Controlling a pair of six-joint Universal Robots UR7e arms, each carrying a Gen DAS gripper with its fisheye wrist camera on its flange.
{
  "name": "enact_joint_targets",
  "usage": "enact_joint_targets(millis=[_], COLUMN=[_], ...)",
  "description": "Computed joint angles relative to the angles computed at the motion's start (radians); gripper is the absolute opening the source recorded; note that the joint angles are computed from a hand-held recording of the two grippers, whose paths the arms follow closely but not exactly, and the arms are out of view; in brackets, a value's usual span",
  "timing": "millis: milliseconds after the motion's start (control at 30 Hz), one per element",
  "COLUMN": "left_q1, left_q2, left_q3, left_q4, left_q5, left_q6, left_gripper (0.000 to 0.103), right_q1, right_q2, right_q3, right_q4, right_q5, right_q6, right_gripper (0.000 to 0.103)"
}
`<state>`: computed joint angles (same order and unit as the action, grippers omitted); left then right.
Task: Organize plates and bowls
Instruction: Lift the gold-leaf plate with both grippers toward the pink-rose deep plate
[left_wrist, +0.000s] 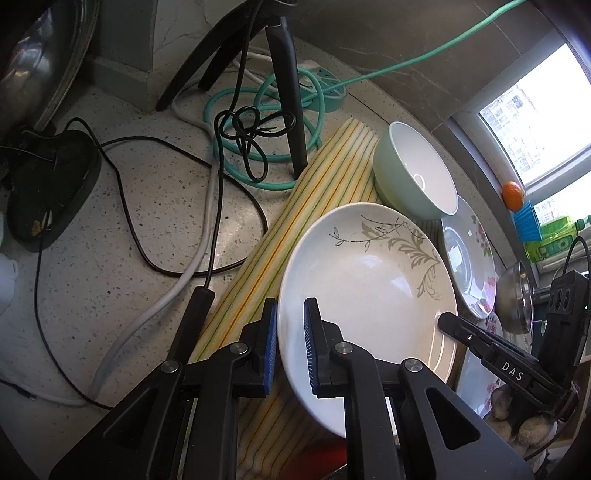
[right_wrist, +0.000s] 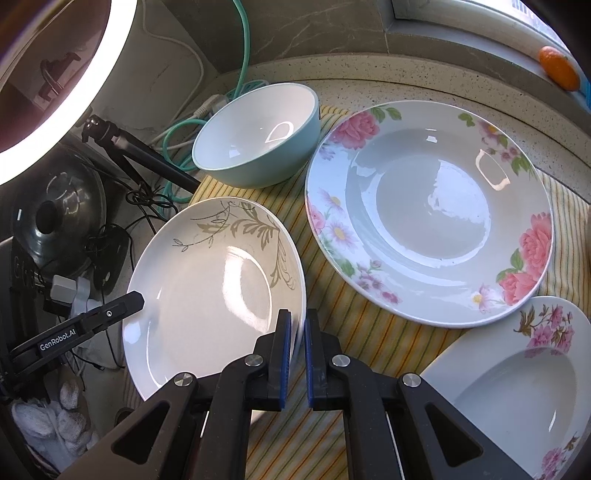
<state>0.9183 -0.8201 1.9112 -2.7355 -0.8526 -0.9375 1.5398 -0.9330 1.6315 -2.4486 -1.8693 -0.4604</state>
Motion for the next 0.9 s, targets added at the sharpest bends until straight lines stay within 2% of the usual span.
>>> enact_joint_targets(millis=[900], left_q1=[-0.055], left_q2=[-0.014], left_q3=[0.01], left_q4=[-0.003], left_q5=[0.033], left_q6=[-0.012], left_gripper=[0.012], right_q1=[-0.001], right_q2=[-0.075], right_q3=[0.044], right_q4=[-0.028], right_q5=[0.039], right_q6=[-0.011], right_gripper=[0.006])
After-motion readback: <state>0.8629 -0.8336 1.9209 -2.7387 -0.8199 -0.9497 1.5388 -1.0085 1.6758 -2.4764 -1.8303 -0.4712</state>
